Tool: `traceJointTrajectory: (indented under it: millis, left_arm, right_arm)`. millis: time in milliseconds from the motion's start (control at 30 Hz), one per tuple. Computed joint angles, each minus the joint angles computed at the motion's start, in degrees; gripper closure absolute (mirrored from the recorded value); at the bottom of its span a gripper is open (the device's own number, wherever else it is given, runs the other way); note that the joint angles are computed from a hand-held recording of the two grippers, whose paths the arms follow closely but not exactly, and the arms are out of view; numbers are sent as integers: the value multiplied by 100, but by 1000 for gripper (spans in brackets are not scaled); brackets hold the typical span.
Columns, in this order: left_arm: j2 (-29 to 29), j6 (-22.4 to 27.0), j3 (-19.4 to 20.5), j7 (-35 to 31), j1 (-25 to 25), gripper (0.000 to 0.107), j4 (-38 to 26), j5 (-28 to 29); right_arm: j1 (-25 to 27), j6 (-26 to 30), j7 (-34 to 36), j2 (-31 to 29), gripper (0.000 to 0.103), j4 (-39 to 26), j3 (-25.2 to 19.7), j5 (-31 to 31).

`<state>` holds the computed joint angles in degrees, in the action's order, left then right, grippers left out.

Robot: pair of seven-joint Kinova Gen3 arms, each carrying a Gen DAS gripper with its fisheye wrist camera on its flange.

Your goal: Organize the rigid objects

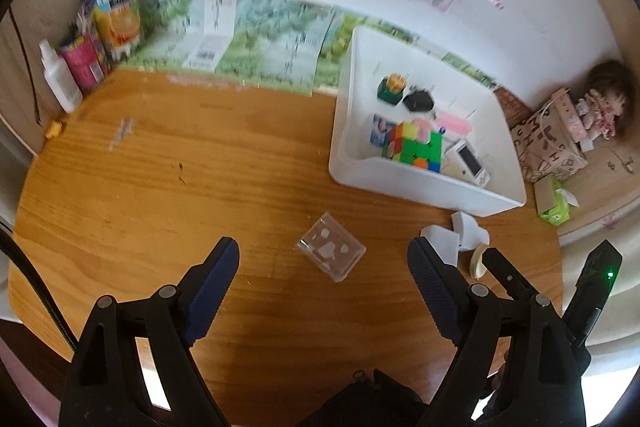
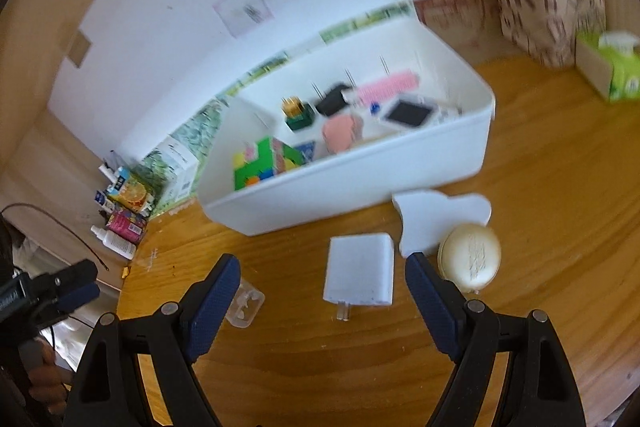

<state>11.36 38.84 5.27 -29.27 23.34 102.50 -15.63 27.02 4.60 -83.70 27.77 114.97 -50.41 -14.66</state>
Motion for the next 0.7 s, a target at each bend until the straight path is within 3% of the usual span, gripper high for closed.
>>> traceJointTrajectory:
  millis: [333,700]
  left_arm:
    - [1063,864,96,-1178,-684,19,-899,1495]
    - [1865,1325,58,-1654,-1052,19,-1552,2470]
  right_arm:
    - [-1181,1098,40,245,18,-774,1407,-460]
    - [-2820,1967,-252,321,18,-1412,3211,-597]
